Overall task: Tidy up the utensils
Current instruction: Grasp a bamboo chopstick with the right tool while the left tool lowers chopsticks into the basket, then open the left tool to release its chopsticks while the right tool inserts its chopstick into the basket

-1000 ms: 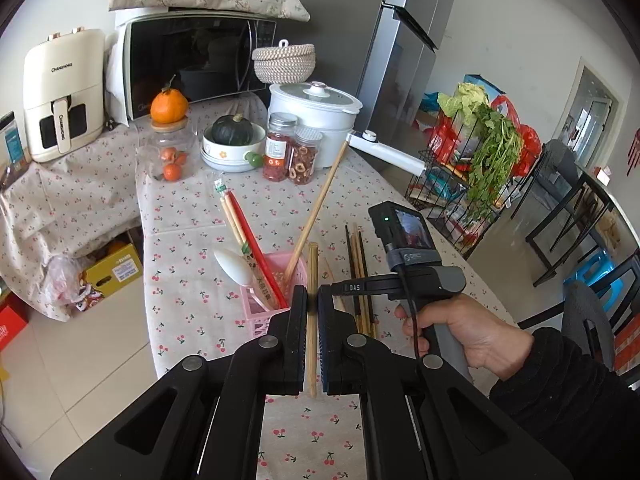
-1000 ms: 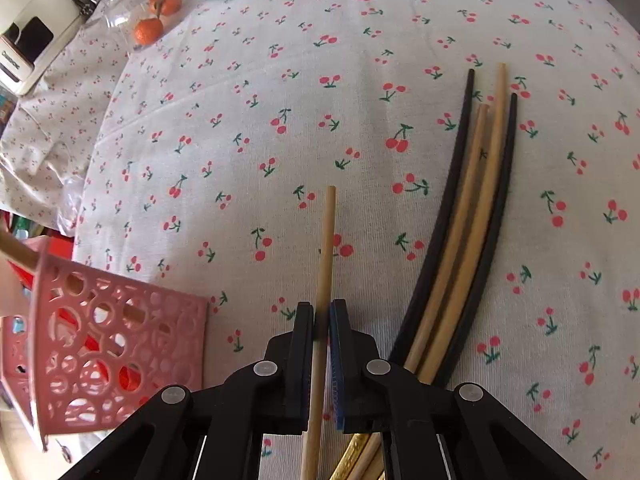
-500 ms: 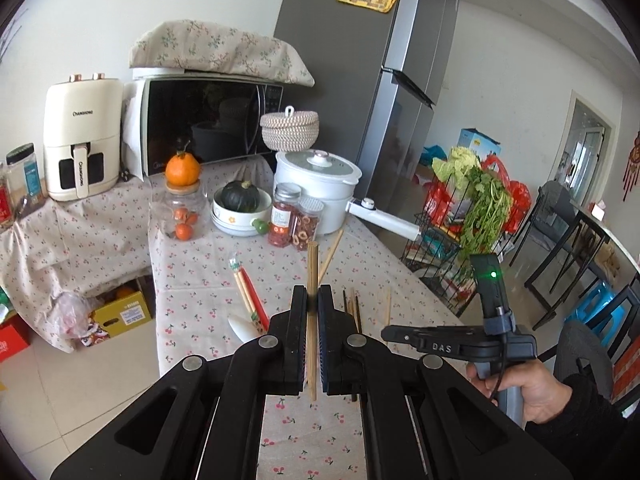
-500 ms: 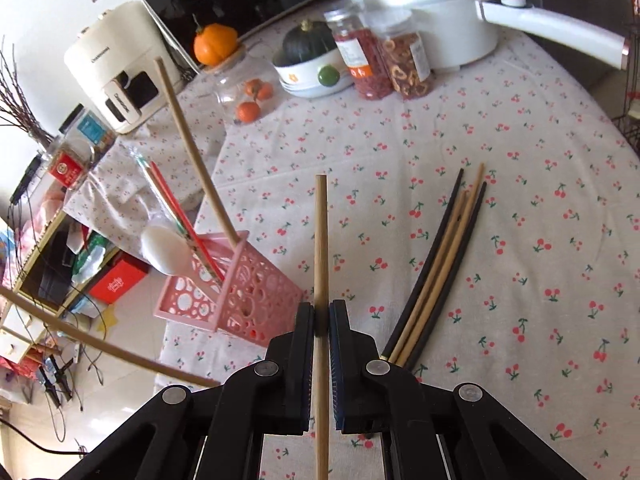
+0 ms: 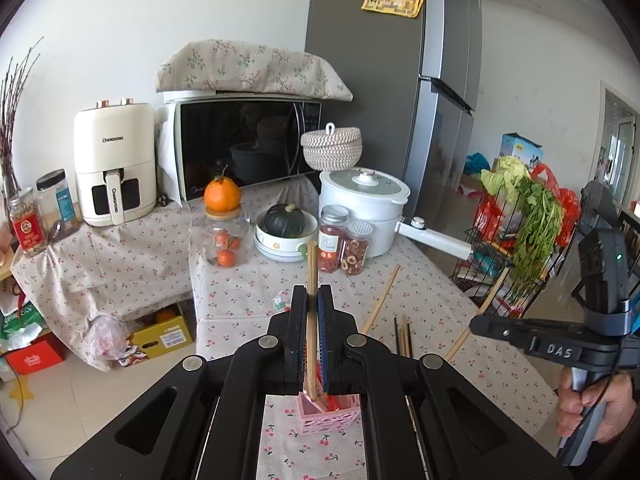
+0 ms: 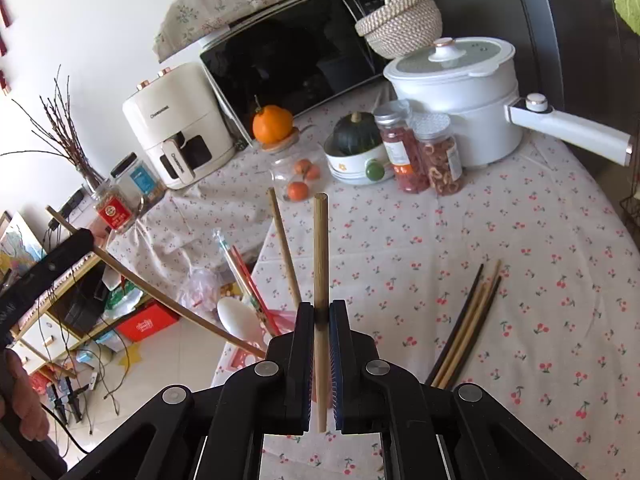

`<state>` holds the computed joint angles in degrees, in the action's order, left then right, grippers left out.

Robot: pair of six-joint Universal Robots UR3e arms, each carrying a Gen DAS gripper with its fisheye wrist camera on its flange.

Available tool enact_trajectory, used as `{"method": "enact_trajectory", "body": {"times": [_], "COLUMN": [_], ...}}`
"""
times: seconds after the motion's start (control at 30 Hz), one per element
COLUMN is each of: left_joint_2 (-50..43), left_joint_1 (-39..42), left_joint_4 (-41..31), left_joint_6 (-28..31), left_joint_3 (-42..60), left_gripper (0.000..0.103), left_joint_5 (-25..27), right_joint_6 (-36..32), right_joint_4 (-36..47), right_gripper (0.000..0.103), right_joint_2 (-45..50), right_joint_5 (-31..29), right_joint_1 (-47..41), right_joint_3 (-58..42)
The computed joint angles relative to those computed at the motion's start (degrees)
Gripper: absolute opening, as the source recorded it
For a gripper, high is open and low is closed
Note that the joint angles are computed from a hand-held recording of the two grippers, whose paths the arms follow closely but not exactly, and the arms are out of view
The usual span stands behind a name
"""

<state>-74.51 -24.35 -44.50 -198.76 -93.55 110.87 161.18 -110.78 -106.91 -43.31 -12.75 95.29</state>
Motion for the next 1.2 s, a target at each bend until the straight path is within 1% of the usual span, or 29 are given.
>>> {"method": "enact_trajectory", "body": {"times": [0.17, 0.27, 0.37, 0.47, 0.5, 0.57, 0.6, 0.63, 0.7, 0.77, 0.87, 0.93, 1.0, 1.1, 1.2], "left_joint_2": [-3.7, -5.0, -6.4, -6.5, -6.1, -5.0, -4.4, -3.9, -2.7, -1.5, -0.2, 0.6, 1.3, 1.8, 2.4], "left_joint_1": [1.4, 3.3, 4.3, 6.1, 6.7, 7.2, 6.8, 6.3, 5.7, 5.7, 5.0, 4.8, 5.0, 5.3, 6.3], "left_joint_4": [-2.0, -1.9, -0.6, -2.1, -2.5, -2.7, -2.1, -1.1, -0.8, -1.3, -2.6, -3.4, -4.0, -4.9, -6.1], "left_joint_6": [1.0, 1.1, 0.3, -1.1, -1.7, -2.4, -2.9, -3.4, -4.0, -4.5, -6.0, -6.5, -6.4, -6.4, -6.7], "left_joint_3": [0.6, -0.3, -1.4, -1.6, -1.8, -2.4, -2.9, -3.5, -4.2, -4.8, -5.6, -6.3, -6.9, -7.6, -8.1], "left_gripper": [0.005, 0.005, 0.006, 0.007, 0.011, 0.028, 0.045, 0.056, 0.061, 0.062, 0.062, 0.062, 0.062, 0.065, 0.066], "left_joint_5": [-2.0, -5.4, -6.4, -8.8, -10.0, -11.2, -10.7, -10.0, -9.4, -9.7, -8.7, -8.6, -8.8, -8.7, -9.6], "right_joint_6": [-0.2, -1.0, -1.7, -2.1, -2.1, -2.2, -2.1, -1.9, -0.8, 0.9, 4.8, 7.9, 10.0, 11.7, 12.0], "right_joint_4": [0.2, 1.6, 2.6, 3.4, 3.5, 3.5, 3.6, 3.8, 3.5, 1.6, -3.6, -8.2, -12.2, -17.3, -19.2], "right_gripper": [0.006, 0.006, 0.006, 0.006, 0.006, 0.006, 0.006, 0.006, 0.006, 0.006, 0.006, 0.006, 0.006, 0.006, 0.006], "right_joint_2": [-0.3, -0.8, -1.6, -2.3, -2.4, -2.8, -2.9, -3.0, -3.0, -2.8, -1.3, 0.3, 2.1, 4.8, 8.0], "right_joint_5": [0.7, 2.1, 3.2, 4.3, 4.7, 5.7, 6.4, 7.2, 8.8, 10.1, 11.0, 10.2, 7.4, -0.7, -7.1], "right_joint_1": [-1.4, -2.9, -3.9, -4.6, -4.8, -5.2, -5.5, -5.7, -6.1, -6.1, -4.7, -2.7, 0.2, 6.2, 11.5], "right_joint_3": [-0.7, -1.2, -1.5, -1.7, -1.8, -2.0, -2.0, -2.2, -2.6, -2.6, -2.3, -2.3, -3.0, -4.5, -6.3]}}
